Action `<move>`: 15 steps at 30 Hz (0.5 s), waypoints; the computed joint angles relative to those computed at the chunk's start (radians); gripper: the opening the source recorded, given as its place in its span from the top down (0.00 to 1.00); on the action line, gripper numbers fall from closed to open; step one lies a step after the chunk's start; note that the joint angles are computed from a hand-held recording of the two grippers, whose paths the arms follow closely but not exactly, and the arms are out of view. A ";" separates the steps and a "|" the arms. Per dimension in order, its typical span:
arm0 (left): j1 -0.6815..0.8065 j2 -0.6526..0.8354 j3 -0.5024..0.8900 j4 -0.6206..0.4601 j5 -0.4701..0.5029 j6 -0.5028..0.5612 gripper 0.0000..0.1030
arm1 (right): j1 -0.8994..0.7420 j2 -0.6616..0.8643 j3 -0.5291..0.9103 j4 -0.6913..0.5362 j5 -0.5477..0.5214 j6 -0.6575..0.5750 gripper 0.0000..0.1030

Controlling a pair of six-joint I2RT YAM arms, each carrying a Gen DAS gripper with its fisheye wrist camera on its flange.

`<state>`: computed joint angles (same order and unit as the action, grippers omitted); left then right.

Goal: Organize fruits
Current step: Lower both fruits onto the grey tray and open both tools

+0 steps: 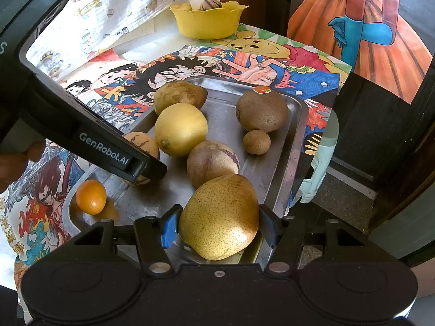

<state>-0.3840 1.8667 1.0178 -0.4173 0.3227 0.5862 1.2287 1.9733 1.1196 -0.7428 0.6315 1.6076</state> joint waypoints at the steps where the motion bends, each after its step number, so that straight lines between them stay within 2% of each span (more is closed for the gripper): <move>1: 0.000 -0.002 -0.002 0.003 -0.002 -0.002 0.42 | 0.000 0.000 0.000 0.001 0.000 -0.001 0.40; 8: 0.002 -0.019 -0.012 0.012 0.002 -0.020 0.30 | 0.012 -0.011 -0.010 0.004 0.009 0.002 0.39; 15: 0.023 -0.041 -0.035 0.024 0.013 -0.031 0.25 | 0.024 -0.010 0.000 -0.026 0.021 0.030 0.34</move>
